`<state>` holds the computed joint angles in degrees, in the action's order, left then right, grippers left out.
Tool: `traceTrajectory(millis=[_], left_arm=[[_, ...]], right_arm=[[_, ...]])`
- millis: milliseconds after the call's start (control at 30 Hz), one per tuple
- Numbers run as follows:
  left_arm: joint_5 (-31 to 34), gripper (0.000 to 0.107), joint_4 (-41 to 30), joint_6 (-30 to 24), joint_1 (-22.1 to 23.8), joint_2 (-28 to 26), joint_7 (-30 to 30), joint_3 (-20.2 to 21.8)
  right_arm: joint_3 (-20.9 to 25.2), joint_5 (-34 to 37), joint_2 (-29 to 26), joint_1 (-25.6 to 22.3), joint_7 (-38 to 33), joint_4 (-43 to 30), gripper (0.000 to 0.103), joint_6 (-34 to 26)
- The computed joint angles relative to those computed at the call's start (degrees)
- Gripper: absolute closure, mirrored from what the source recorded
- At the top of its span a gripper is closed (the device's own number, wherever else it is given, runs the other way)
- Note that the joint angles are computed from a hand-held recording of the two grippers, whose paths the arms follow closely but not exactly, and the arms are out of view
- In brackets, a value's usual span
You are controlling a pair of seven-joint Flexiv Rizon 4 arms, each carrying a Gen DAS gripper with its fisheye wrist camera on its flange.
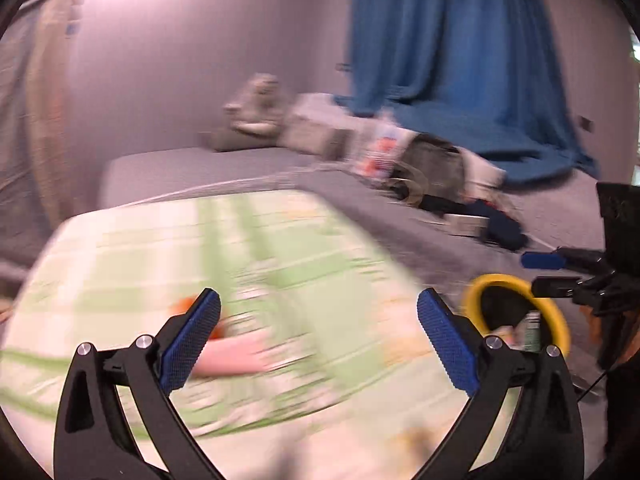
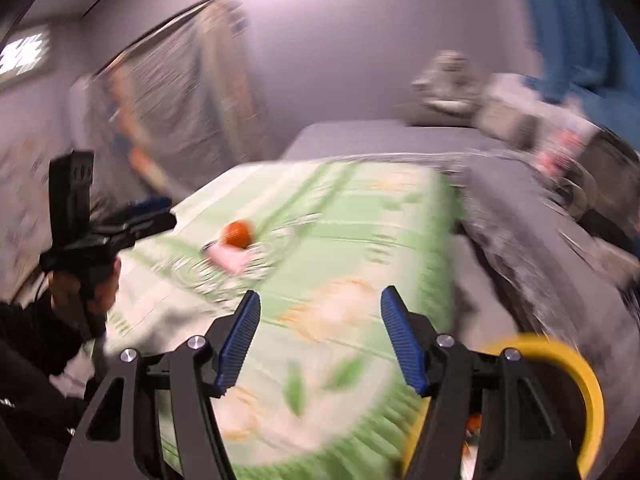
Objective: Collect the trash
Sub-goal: 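Return to the bed and grasp the small peeled orange with the right gripper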
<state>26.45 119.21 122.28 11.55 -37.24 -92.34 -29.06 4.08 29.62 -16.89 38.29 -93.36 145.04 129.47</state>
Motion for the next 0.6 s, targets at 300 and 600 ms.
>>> traceTrajectory(millis=[300,600], left_arm=[[3.4,0.012,8.9,8.8,12.6,0.7,-12.1,5.3],[9.6,0.012,7.4,9.0,14.8,-0.3,-16.4,6.3]], right_arm=[[-5.1,-13.9,-9.0,0.8,4.6,-27.9,0.043,-37.0],[-5.5,-27.0,-24.9,-2.3,17.6,-55.5,0.043,-62.8]])
